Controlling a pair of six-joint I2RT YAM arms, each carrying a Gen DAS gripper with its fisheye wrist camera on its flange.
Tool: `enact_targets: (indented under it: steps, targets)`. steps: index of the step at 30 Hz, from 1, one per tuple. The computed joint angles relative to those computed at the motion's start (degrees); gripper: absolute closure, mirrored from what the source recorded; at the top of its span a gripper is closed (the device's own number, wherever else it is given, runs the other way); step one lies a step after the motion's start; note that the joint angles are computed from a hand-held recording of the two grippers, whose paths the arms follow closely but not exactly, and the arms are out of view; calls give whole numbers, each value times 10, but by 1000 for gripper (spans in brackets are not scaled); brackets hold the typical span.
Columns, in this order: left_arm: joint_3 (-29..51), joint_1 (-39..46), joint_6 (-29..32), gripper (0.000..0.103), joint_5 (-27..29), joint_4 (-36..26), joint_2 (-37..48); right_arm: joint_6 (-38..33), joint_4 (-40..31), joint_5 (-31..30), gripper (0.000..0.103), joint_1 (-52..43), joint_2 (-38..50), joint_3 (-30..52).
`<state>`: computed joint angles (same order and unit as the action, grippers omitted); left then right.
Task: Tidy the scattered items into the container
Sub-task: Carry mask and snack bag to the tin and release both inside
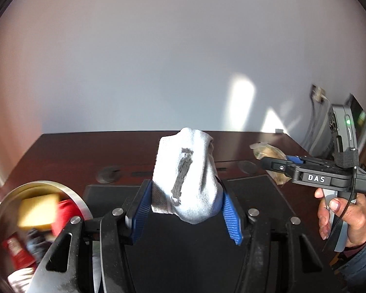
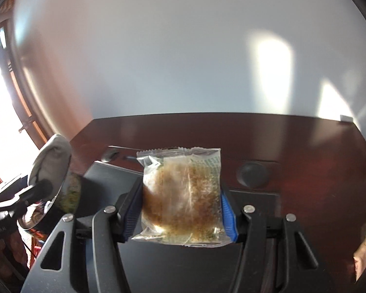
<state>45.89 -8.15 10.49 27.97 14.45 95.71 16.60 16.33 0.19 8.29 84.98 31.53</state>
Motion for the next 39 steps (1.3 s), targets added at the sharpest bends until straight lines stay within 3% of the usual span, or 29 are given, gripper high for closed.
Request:
enact_targets:
  steps: [7,15,23,39]
  targets:
    - [28,137,23,46,29,-21,26,13,-7,28,46,97,75,85]
    - [126,244,32,46,0,-43,145,35,-5,38,46,180,160,161]
    - [168,281,16,46,-12,-42,205,13,-65,42,46,266,252,310]
    - [187,315,7,45,-25,-50,231,-37,-193,60,46,365,446,561]
